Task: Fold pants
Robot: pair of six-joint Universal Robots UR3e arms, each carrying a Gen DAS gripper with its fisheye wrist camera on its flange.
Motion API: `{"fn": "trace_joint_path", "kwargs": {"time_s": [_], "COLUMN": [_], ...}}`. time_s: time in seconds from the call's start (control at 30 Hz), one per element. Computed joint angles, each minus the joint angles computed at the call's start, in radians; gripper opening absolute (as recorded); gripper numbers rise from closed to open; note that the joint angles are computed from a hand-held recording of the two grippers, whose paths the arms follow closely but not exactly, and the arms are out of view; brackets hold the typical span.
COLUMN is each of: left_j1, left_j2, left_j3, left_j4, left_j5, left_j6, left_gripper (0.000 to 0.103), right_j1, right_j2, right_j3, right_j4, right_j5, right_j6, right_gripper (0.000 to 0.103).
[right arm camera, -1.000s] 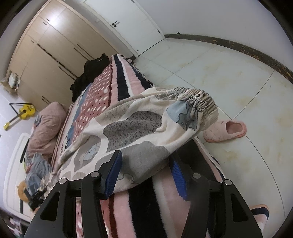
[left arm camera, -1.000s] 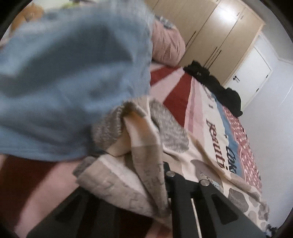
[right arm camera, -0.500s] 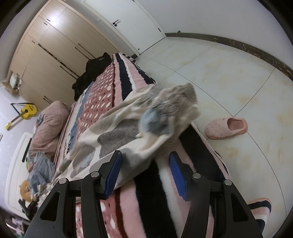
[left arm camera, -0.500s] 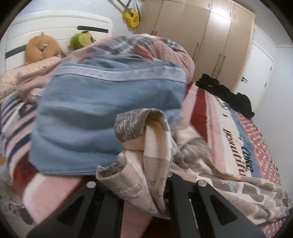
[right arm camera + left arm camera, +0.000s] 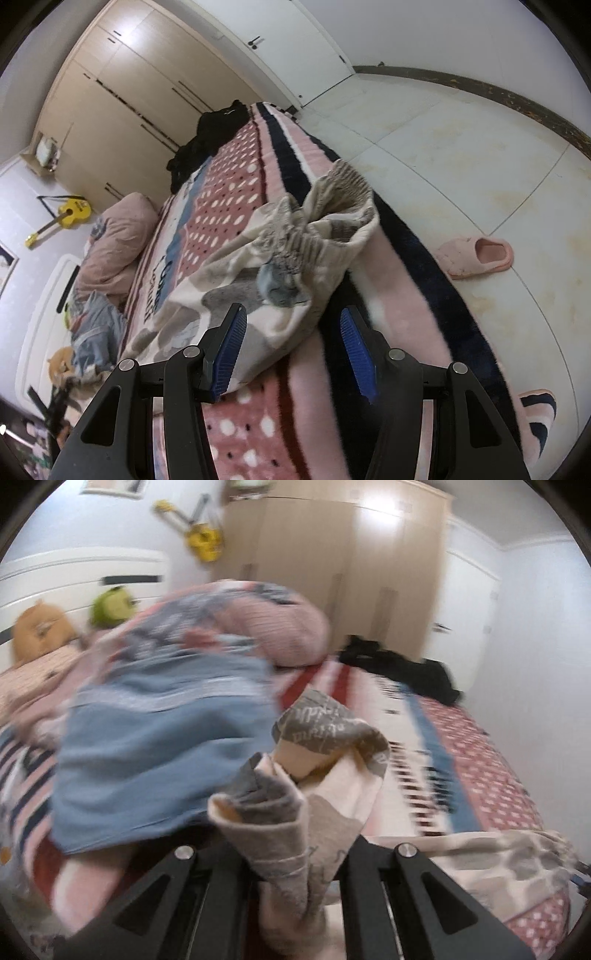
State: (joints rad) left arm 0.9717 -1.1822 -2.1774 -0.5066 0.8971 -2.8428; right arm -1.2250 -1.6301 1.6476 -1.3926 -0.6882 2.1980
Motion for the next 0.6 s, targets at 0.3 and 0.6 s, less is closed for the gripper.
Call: {"fn": "trace_joint_path", "kwargs": {"time_s": [0.3, 0.6], "left_j1": [-0.55, -0.806], "left_j2": [-0.202, -0.439], "left_j3": [0.108, 0.149], "left_j4": [0.226, 0.186], "left_j5": [0.195, 0.237], "left_j6": [-0.14, -0.047], "left_gripper": [0.004, 0.007], "right_j1": [-0.003, -0.005], "right_j2": [-0.017, -0.032], "right_j3": [-0.011, 0.002], "right_j4": [0.043, 0.07], "right_j5": [0.004, -0.024], "right_j6": [-0.031, -0.045], "right_gripper": [0.05, 0.05]}}
